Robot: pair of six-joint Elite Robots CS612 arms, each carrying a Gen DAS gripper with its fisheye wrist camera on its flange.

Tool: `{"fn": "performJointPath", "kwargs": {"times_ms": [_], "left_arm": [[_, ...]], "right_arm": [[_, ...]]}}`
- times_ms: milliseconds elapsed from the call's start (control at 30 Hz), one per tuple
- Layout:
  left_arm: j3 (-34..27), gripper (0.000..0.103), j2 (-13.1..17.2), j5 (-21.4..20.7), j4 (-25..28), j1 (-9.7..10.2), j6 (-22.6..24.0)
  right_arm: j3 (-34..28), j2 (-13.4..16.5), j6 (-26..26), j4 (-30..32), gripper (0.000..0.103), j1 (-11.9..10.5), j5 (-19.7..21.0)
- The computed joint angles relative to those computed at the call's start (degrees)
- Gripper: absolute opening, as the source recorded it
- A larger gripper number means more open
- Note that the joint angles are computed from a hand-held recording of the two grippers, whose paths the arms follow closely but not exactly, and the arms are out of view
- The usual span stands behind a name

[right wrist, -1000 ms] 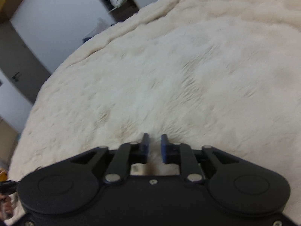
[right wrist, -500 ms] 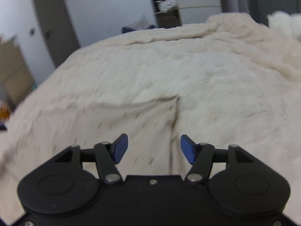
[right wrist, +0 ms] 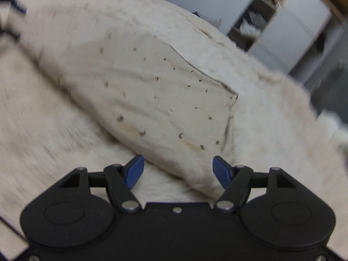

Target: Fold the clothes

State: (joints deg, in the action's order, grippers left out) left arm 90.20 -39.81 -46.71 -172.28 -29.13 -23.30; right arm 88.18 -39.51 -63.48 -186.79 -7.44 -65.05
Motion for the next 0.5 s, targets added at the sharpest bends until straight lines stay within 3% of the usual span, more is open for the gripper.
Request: {"fn": "performJointPath", "kwargs": {"times_ms": [267, 500], "left_arm": [[1.1, 0.077, -0.42, -1.93, -3.63, 0.66, 0.07], [1.45, 0.077, -0.46, -0.36, -4.26, 0.74, 0.32]], "right_arm": [[-0.79, 1.4, -0.26, -2.14, 0.071, 1.21, -4.34], [-1.96, 2.66, -3.56, -3.42, 0.076, 1.77, -5.79]]}}
